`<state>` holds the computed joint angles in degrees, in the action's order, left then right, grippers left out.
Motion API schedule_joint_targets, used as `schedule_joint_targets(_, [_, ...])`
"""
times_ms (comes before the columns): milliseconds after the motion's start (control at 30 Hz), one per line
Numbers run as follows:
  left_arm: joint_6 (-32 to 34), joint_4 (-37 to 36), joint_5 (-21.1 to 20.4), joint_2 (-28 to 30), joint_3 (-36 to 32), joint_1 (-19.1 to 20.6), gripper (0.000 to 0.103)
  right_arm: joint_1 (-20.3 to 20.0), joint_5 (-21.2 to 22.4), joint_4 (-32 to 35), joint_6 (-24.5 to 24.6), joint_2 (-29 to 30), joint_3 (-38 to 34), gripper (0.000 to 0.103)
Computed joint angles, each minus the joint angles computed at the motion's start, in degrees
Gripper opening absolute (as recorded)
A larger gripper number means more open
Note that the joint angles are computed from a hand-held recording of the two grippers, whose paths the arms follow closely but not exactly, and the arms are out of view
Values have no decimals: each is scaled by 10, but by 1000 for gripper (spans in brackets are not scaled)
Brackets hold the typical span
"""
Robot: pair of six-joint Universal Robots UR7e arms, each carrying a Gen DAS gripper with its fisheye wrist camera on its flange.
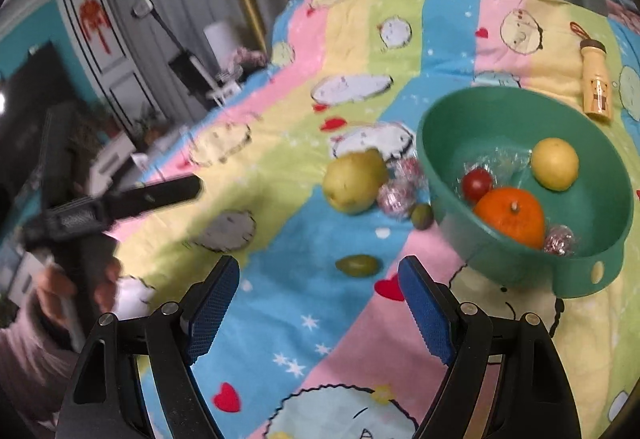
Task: Organize fruits
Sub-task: 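Open the left gripper and lift both tools away from the basin, then move the right tool down toward the small green fruit on the sheet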
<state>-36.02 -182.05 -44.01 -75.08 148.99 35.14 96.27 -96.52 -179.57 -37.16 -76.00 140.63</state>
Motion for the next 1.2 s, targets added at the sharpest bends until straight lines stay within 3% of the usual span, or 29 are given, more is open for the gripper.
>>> schedule_joint_targets(433, [-7,7,-25,5,-3,20,102,-1,-36,-8,9,37,-11,74])
schedule_joint_targets(467, [-7,8,-24,7,-5,20,102,2,-38,-11,8,40,-11,70])
schedule_joint_targets(533, [-8,12,-16,9,-5,18,102,3,-38,-10,5,43,-12,63])
schedule_joint_targets(600, [-8,10,-3,13,-6,17,102,1,-40,-8,10,48,-14,63])
schedule_joint_targets(700, [-6,10,42,26,-10,10,99,5,-62,-19,20,62,-19,56])
schedule_joint_targets(767, [17,4,57,39,-20,14,96,8,-72,-26,19,70,-21,55])
schedule_joint_targets(900, [100,-7,40,73,-53,42,90,12,-75,-28,18,79,-24,55])
schedule_joint_targets(1033, [203,2,29,104,-96,82,74,16,-81,-32,16,87,-27,55])
schedule_joint_targets(1200, [291,62,6,117,-143,125,71,18,-85,-31,17,90,-28,55])
